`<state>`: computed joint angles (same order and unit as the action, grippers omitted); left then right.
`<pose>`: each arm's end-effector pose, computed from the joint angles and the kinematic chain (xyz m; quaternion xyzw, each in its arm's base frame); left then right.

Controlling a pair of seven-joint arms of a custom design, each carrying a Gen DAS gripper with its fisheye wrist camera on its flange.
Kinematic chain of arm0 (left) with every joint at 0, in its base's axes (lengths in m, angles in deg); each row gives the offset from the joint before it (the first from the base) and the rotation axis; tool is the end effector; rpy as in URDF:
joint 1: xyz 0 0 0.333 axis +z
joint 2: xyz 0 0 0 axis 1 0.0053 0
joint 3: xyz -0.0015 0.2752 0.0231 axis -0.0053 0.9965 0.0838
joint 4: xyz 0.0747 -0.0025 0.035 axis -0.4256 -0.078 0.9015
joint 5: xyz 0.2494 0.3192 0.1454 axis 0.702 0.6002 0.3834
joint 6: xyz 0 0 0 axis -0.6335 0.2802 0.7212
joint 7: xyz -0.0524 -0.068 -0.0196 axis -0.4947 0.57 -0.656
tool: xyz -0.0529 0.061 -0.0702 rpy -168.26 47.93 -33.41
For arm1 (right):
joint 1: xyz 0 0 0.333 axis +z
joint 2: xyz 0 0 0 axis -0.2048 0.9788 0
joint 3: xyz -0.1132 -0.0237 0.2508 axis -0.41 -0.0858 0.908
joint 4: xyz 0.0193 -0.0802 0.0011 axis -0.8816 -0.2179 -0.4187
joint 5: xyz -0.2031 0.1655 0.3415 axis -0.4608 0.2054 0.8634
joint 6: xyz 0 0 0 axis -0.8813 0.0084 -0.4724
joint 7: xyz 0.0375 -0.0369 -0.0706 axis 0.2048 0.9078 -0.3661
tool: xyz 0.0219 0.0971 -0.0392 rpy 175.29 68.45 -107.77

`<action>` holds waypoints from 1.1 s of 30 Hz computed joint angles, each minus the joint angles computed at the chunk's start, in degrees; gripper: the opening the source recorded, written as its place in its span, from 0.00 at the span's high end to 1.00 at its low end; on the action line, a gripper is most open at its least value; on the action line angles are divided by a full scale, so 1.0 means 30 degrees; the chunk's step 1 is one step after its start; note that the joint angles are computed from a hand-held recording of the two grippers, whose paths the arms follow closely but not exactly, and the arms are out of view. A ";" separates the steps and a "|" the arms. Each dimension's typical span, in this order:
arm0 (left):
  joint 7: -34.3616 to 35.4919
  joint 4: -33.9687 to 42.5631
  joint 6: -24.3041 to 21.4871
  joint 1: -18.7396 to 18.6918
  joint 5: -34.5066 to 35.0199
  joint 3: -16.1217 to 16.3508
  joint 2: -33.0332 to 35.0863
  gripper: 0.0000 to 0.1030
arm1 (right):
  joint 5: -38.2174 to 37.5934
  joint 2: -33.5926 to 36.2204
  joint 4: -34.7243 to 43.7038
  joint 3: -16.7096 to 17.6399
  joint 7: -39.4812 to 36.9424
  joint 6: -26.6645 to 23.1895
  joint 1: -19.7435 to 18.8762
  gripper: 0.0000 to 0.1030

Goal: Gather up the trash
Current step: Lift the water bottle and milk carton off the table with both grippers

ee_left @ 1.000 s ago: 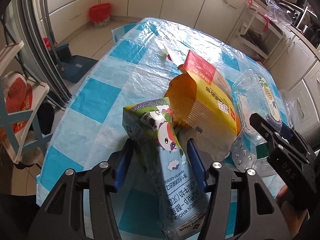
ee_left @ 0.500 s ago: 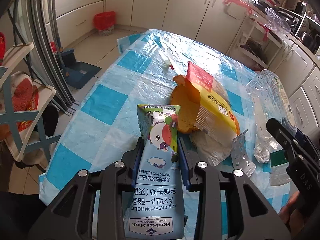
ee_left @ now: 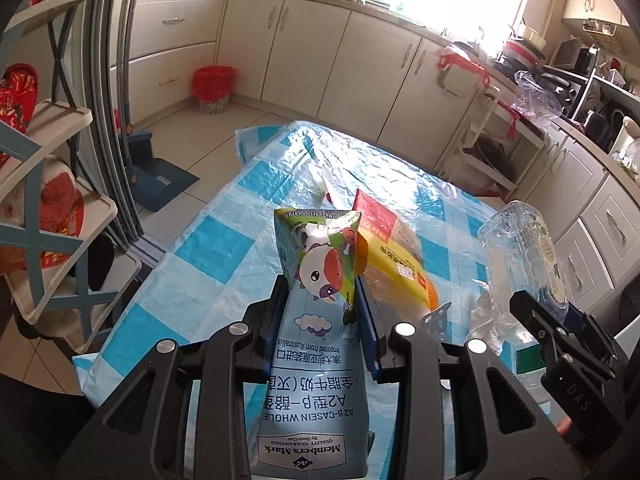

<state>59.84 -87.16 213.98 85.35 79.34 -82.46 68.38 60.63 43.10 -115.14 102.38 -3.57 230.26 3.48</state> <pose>0.4836 -0.1905 0.3892 -0.8742 0.2808 -0.2511 0.3063 0.6360 0.3172 0.4192 -0.8561 0.2916 -0.0939 0.4163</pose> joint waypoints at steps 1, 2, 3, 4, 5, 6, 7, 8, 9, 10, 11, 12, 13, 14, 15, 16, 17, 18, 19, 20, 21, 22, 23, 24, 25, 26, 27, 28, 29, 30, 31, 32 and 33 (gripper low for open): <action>-0.0234 0.0027 -0.0032 0.0010 0.0308 -0.0139 -0.0038 0.70 | 0.0230 -0.0156 -0.0164 0.0061 -0.0207 0.0036 -0.0101 0.43; -0.0361 0.0102 -0.0085 -0.0006 0.0551 -0.0241 -0.0019 0.70 | 0.0491 -0.0326 -0.0344 0.0102 -0.0436 0.0069 -0.0189 0.43; -0.0416 0.0219 -0.0116 -0.0038 0.0785 -0.0315 0.0045 0.70 | 0.0754 -0.0468 -0.0479 0.0110 -0.0649 0.0059 -0.0264 0.43; -0.0455 0.0380 -0.0191 -0.0099 0.1044 -0.0410 0.0146 0.70 | 0.1046 -0.0624 -0.0618 0.0107 -0.0869 0.0046 -0.0329 0.43; -0.0485 0.0525 -0.0270 -0.0184 0.1236 -0.0472 0.0252 0.70 | 0.1367 -0.0782 -0.0756 0.0089 -0.1125 0.0034 -0.0391 0.43; -0.0489 0.0696 -0.0326 -0.0281 0.1444 -0.0521 0.0388 0.70 | 0.1672 -0.0948 -0.0885 0.0051 -0.1355 0.0005 -0.0434 0.43; -0.0467 0.0861 -0.0332 -0.0389 0.1634 -0.0537 0.0522 0.70 | 0.1985 -0.1092 -0.0995 -0.0006 -0.1589 -0.0039 -0.0474 0.43; -0.0381 0.1070 -0.0293 -0.0504 0.1800 -0.0533 0.0701 0.70 | 0.2315 -0.1235 -0.1099 -0.0075 -0.1830 -0.0131 -0.0524 0.43; -0.0297 0.1315 -0.0306 -0.0629 0.1919 -0.0530 0.0925 0.70 | 0.2632 -0.1399 -0.1234 -0.0160 -0.2046 -0.0196 -0.0559 0.43; -0.0207 0.1503 -0.0265 -0.0756 0.2015 -0.0489 0.1104 0.70 | 0.2806 -0.1514 -0.1327 -0.0286 -0.2187 -0.0199 -0.0549 0.43; -0.0072 0.1739 -0.0189 -0.0889 0.2092 -0.0447 0.1324 0.70 | 0.2947 -0.1605 -0.1403 -0.0412 -0.2270 -0.0179 -0.0533 0.43; 0.0022 0.1922 -0.0152 -0.1015 0.2149 -0.0395 0.1494 0.70 | 0.3062 -0.1688 -0.1479 -0.0530 -0.2319 -0.0153 -0.0520 0.43; 0.0120 0.2194 -0.0106 -0.1138 0.2220 -0.0358 0.1741 0.70 | 0.3168 -0.1754 -0.1537 -0.0644 -0.2338 -0.0143 -0.0521 0.43; 0.0181 0.2418 -0.0049 -0.1261 0.2264 -0.0302 0.1951 0.70 | 0.3265 -0.1798 -0.1571 -0.0744 -0.2332 -0.0145 -0.0525 0.43; 0.0244 0.2599 0.0058 -0.1376 0.2301 -0.0227 0.2137 0.70 | 0.3391 -0.1849 -0.1602 -0.0840 -0.2338 -0.0159 -0.0561 0.43; 0.0302 0.2790 0.0135 -0.1490 0.2335 -0.0165 0.2319 0.70 | 0.3495 -0.1907 -0.1653 -0.0919 -0.2351 -0.0134 -0.0581 0.43; 0.0347 0.3041 0.0188 -0.1607 0.2406 -0.0128 0.2548 0.70 | 0.3591 -0.1963 -0.1705 -0.1002 -0.2390 -0.0095 -0.0617 0.43; 0.0417 0.3286 0.0260 -0.1723 0.2477 -0.0075 0.2772 0.70 | 0.3678 -0.2001 -0.1750 -0.1083 -0.2441 -0.0023 -0.0654 0.43; 0.0509 0.3523 0.0300 -0.1850 0.2521 -0.0024 0.2979 0.70 | 0.3785 -0.2080 -0.1839 -0.1163 -0.2529 0.0017 -0.0722 0.43; 0.0628 0.3817 0.0364 -0.1978 0.2593 0.0024 0.3252 0.70 | 0.3847 -0.2110 -0.1889 -0.1249 -0.2555 0.0091 -0.0770 0.43; 0.0734 0.4104 0.0421 -0.2109 0.2665 0.0082 0.3523 0.70 | 0.3890 -0.2128 -0.1941 -0.1329 -0.2552 0.0181 -0.0816 0.43; 0.0827 0.4376 0.0501 -0.2245 0.2737 0.0149 0.3788 0.70 | 0.3863 -0.2110 -0.1965 -0.1415 -0.2483 0.0273 -0.0859 0.43; 0.0956 0.4722 0.0590 -0.2399 0.2808 0.0204 0.4114 0.70 | 0.3799 -0.2073 -0.1981 -0.1508 -0.2350 0.0348 -0.0918 0.43; 0.1044 0.5055 0.0611 -0.2573 0.2865 0.0256 0.4438 0.70 | 0.3735 -0.2026 -0.1972 -0.1584 -0.2203 0.0397 -0.0990 0.43; 0.1184 0.5352 0.0669 -0.2744 0.2894 0.0337 0.4711 0.70 | 0.3740 -0.2002 -0.1987 -0.1636 -0.2138 0.0472 -0.1088 0.43; 0.1311 0.5672 0.0725 -0.2917 0.2948 0.0415 0.5011 0.70 | 0.3704 -0.1958 -0.1999 -0.1685 -0.2056 0.0611 -0.1166 0.43; 0.1460 0.5993 0.0772 -0.3091 0.2960 0.0502 0.5301 0.70 | 0.3635 -0.1936 -0.2043 -0.1730 -0.1952 0.0711 -0.1249 0.43; 0.1566 0.6220 0.0845 -0.3266 0.2982 0.0592 0.5532 0.70 | 0.3463 -0.1863 -0.2019 -0.1796 -0.1703 0.0769 -0.1318 0.43; 0.1749 0.6582 0.0889 -0.3439 0.2956 0.0675 0.5856 0.70 | 0.3301 -0.1806 -0.2002 -0.1842 -0.1458 0.0814 -0.1394 0.43; 0.1875 0.6883 0.0941 -0.3612 0.2941 0.0769 0.6135 0.70 | 0.3179 -0.1746 -0.1980 -0.1874 -0.1257 0.0881 -0.1485 0.43; 0.2025 0.7184 0.1026 -0.3778 0.2899 0.0869 0.6414 0.70 | 0.3081 -0.1700 -0.1970 -0.1895 -0.1079 0.0968 -0.1580 0.43; 0.2214 0.7531 0.1140 -0.3940 0.2857 0.0972 0.6727 0.70 | 0.3038 -0.1702 -0.2007 -0.1914 -0.0957 0.1024 -0.1708 0.43; 0.2365 0.7872 0.1199 -0.4117 0.2849 0.1070 0.7034 0.70 | 0.2906 -0.1659 -0.1998 -0.1952 -0.0728 0.1088 -0.1796 0.43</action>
